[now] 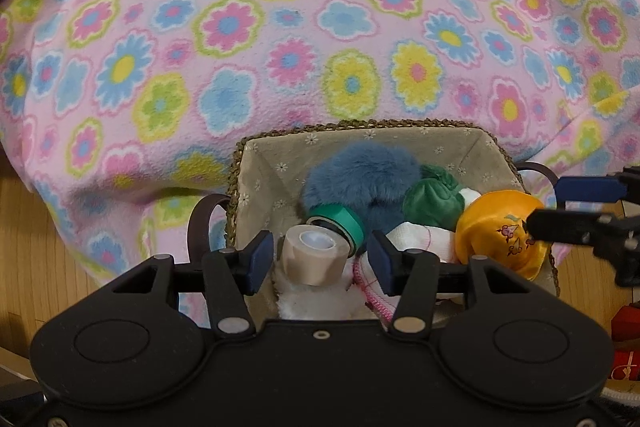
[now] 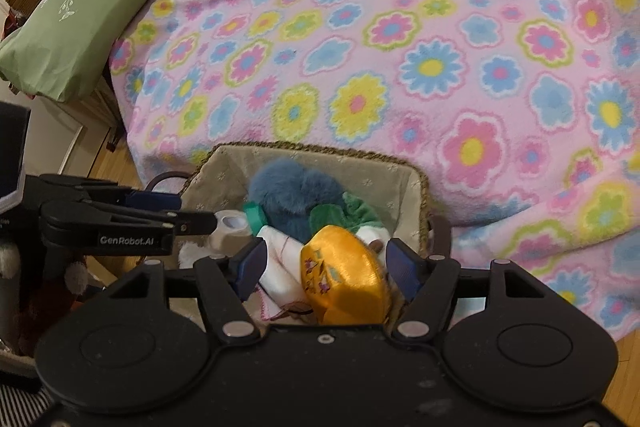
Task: Organize soft objects
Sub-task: 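Open both tools to drop the beige tape and orange pouch into the basket, then move both tools back over the blanket toward the black stopper and white packet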
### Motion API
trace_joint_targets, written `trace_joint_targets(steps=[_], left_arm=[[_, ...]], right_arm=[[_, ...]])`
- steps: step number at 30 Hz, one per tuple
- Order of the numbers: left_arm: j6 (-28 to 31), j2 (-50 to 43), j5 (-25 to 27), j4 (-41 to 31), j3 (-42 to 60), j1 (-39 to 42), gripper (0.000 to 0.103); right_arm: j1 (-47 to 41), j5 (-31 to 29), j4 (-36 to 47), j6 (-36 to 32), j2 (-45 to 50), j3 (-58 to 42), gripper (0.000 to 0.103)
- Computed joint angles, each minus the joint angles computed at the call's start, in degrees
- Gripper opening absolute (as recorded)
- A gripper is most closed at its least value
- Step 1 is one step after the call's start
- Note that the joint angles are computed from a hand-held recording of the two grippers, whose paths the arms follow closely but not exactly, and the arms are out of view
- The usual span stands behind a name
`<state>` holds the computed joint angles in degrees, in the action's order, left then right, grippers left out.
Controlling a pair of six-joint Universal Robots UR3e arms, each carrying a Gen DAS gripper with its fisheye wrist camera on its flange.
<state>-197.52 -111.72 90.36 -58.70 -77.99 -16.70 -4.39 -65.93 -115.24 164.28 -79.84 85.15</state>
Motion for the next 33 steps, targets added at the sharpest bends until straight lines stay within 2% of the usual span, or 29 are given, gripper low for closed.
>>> trace_joint_targets(steps=[6,18,28,33], left_arm=[[-0.2,-0.25,0.96,1.03,0.16,-0.3,0.051],[0.41,-3.21,7.9,8.48,1.95,-0.51,0.052],[0.67,-11.07,11.57,13.72,8.39,1.96,0.052],[0.86,-18.87,14.02,18.59,15.65,3.23,0.052]], right_arm=[[-0.66,-0.55,-2.58,0.98,-0.01,-0.16,0.066],[1.19,-1.82,-9.09,2.94,4.04,-2.85,0.067],[4.22,-3.74,-14.01,5.16,12.67,-10.54,0.068],[5.38,-4.54,-15.79,6.66,18.17,-15.97,0.068]])
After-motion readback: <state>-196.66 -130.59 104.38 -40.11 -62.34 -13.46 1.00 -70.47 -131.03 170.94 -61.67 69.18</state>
